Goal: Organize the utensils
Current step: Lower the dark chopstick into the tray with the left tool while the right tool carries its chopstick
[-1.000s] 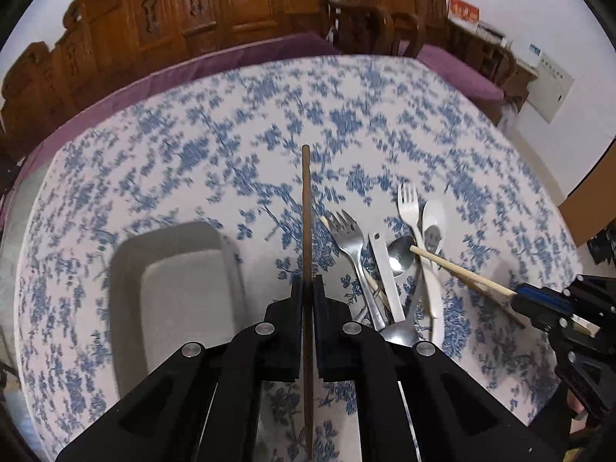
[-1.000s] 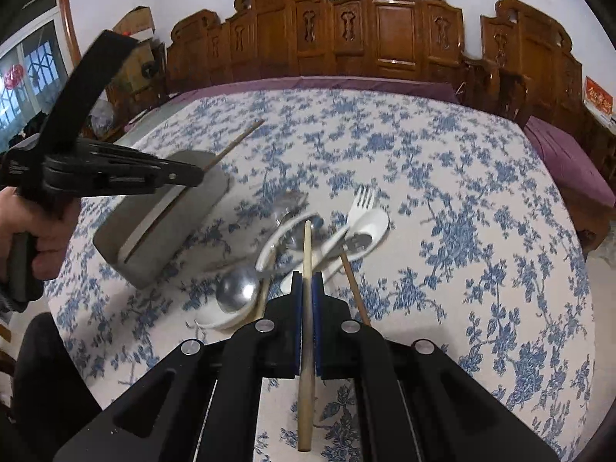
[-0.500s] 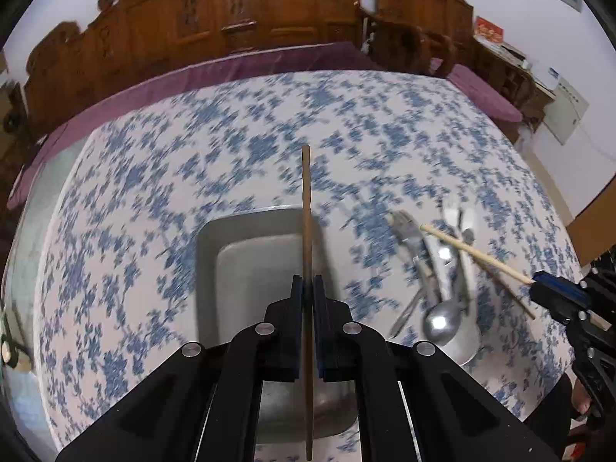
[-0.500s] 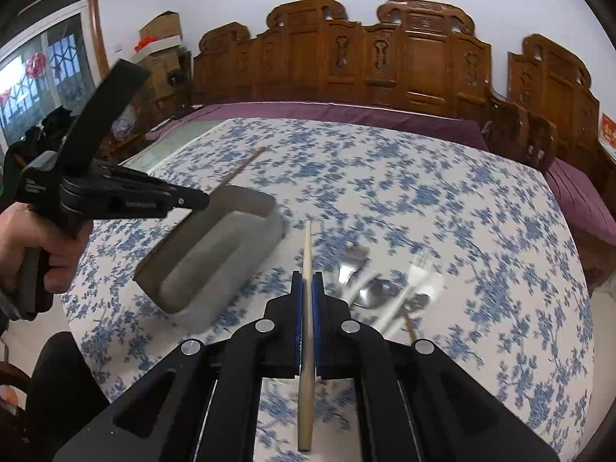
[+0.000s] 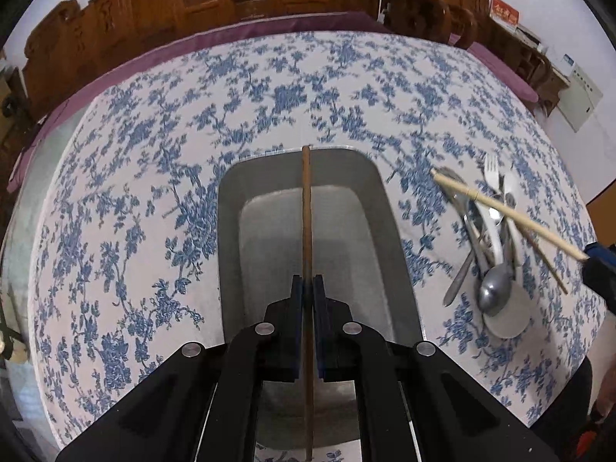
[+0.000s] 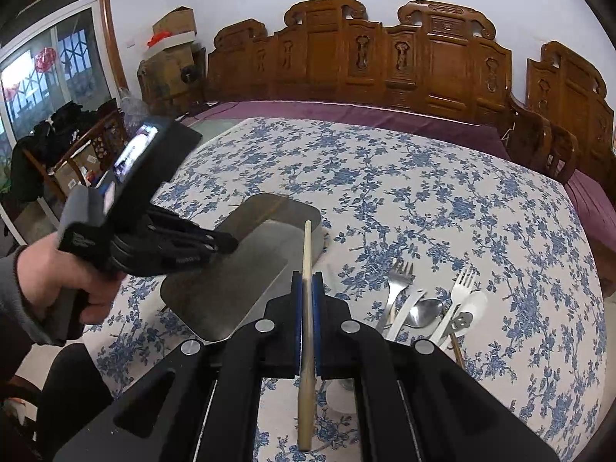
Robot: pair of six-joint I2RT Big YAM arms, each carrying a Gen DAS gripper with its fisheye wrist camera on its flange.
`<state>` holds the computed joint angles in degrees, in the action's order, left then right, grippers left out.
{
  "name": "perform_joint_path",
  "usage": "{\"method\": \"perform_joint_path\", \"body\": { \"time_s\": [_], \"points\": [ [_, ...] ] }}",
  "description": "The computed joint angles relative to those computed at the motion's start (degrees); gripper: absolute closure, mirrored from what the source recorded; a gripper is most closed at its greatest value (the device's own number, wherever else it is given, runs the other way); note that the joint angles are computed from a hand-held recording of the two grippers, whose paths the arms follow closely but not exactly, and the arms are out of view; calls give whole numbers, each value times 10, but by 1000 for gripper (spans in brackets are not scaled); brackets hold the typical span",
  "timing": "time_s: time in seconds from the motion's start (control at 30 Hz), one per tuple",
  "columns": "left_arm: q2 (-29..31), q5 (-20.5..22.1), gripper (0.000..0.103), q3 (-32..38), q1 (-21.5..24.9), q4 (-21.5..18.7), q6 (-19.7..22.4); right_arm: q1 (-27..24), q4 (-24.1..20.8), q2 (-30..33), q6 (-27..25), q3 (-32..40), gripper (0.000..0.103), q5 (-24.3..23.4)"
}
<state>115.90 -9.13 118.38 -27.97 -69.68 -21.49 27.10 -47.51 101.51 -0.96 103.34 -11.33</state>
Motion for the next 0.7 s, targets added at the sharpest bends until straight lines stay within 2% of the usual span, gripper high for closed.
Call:
{"method": "perform_joint_path", "body": {
  "time_s": [0.17, 0.23, 0.57, 0.7],
  "points": [
    [5, 7, 98, -4, 4, 8, 1, 6, -5, 10, 3, 10, 97, 3],
    [0, 13, 98, -15, 5, 25, 5, 10, -8, 16, 4, 15, 97, 6],
    [21, 26, 98, 5, 10, 26, 29, 24, -21, 41, 11, 39, 97, 11],
    [5, 25, 97, -11, 13, 38, 31, 29, -23, 54, 15, 49, 97, 18]
  ]
}}
